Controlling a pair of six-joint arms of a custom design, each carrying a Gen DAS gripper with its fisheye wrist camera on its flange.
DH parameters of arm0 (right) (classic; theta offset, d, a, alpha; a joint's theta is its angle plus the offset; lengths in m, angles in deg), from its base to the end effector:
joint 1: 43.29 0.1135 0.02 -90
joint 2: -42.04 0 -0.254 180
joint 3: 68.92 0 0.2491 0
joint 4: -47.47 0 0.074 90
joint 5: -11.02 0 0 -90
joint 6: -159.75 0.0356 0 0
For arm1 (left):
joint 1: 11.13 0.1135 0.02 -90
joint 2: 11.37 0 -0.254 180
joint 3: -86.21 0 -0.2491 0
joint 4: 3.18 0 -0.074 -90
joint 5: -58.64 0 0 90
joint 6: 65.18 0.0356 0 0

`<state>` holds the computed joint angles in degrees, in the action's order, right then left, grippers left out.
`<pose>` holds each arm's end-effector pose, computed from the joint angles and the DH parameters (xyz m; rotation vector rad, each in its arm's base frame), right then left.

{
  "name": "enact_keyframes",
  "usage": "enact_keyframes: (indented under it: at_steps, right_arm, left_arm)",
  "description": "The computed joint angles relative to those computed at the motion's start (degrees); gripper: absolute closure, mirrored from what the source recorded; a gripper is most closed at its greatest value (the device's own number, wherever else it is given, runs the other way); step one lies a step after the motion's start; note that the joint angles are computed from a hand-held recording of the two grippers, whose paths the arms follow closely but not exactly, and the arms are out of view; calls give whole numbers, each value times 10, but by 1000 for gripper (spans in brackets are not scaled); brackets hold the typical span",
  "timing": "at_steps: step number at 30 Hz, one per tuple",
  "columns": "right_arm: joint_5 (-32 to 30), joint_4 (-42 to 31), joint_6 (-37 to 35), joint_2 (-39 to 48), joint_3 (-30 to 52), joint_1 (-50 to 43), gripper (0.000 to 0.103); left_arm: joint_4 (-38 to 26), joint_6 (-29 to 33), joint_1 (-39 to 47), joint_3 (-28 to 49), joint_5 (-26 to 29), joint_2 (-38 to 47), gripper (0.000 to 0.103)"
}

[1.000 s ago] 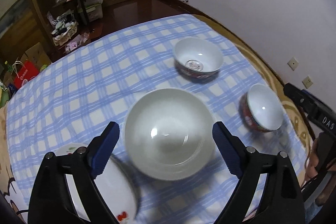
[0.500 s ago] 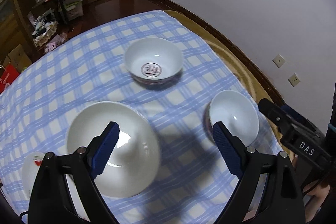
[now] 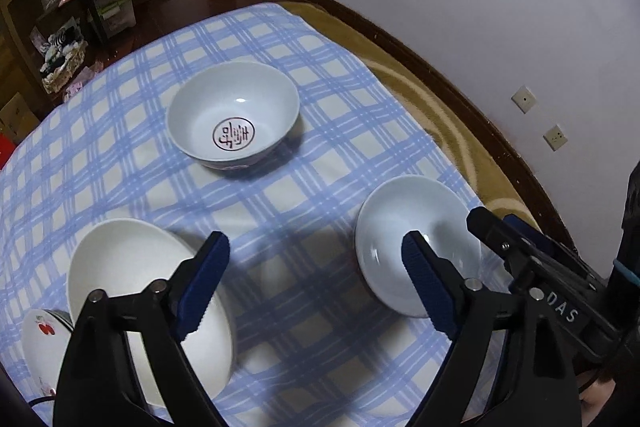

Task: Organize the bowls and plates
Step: 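Move both open grippers to the rim of the second plain white bowl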

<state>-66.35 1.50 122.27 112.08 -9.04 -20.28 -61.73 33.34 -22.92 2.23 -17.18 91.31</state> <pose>0.2231 0.0863 0.2180 0.7275 2.4272 0.2507 0.3591 -0.0839 0.2339 0.5478 2.6404 -0.3520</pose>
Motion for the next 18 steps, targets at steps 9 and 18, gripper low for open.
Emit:
enact_keyframes:
  at_steps: [9,18]
  right_arm:
    - [-92,68,-6,-2,-47,-42,77]
    - [-115,88,-14,18,-57,-56,87]
  left_arm:
    - [-32,6,-30,41,-17,58,50]
    - [-48,-35,-32,72,-10,118,71]
